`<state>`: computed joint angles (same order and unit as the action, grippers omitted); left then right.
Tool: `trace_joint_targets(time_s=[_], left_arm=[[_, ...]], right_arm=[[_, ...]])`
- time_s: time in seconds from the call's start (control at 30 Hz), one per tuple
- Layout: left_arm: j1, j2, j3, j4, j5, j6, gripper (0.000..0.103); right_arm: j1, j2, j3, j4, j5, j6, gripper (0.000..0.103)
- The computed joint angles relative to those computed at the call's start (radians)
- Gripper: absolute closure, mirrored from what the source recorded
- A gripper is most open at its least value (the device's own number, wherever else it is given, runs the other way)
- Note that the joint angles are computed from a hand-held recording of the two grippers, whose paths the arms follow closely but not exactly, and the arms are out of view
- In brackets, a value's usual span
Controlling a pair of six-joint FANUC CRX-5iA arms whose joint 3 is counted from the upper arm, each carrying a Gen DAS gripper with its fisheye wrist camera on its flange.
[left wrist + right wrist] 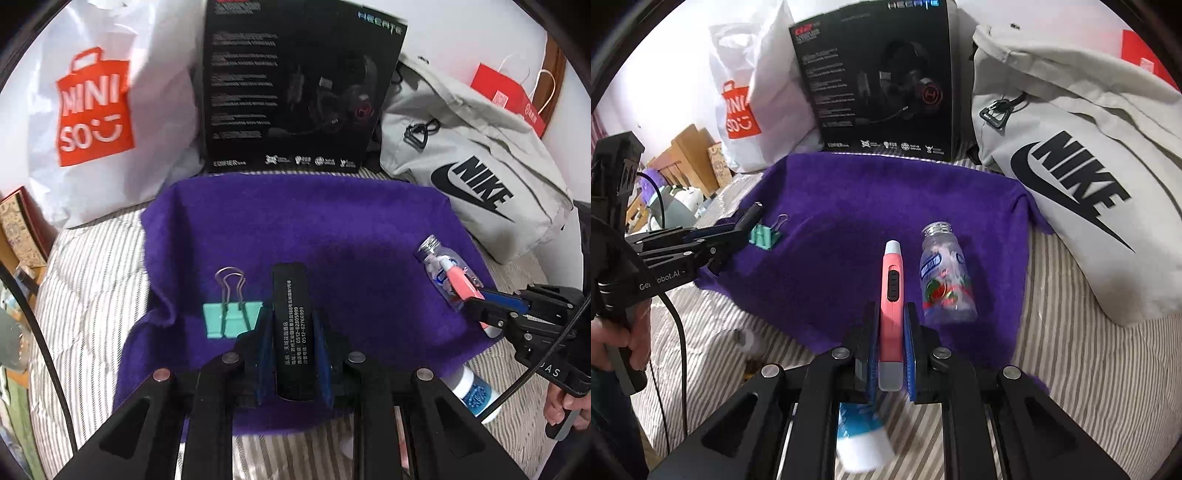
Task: Organize rigid objects
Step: 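Carry the black case beside the clip with the left tool while the right carries the pen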
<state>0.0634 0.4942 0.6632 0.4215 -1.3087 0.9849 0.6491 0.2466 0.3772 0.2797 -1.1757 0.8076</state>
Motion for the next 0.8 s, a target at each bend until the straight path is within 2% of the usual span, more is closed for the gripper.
trace_joint_targets(time_s=[0.4,0.8], left_arm=[[-0.026,0.057,0.042,-0.036,-0.027,0.002,0.082],[-0.023,0.031,0.004,-0.042,-0.004,-0.025,0.081]], right_arm=[[-0.017,0.091,0.067,-0.012,-0.062,0.071,0.091],[-0.018,0.088,0.047,-0.021,-0.047,0.078,0.09]])
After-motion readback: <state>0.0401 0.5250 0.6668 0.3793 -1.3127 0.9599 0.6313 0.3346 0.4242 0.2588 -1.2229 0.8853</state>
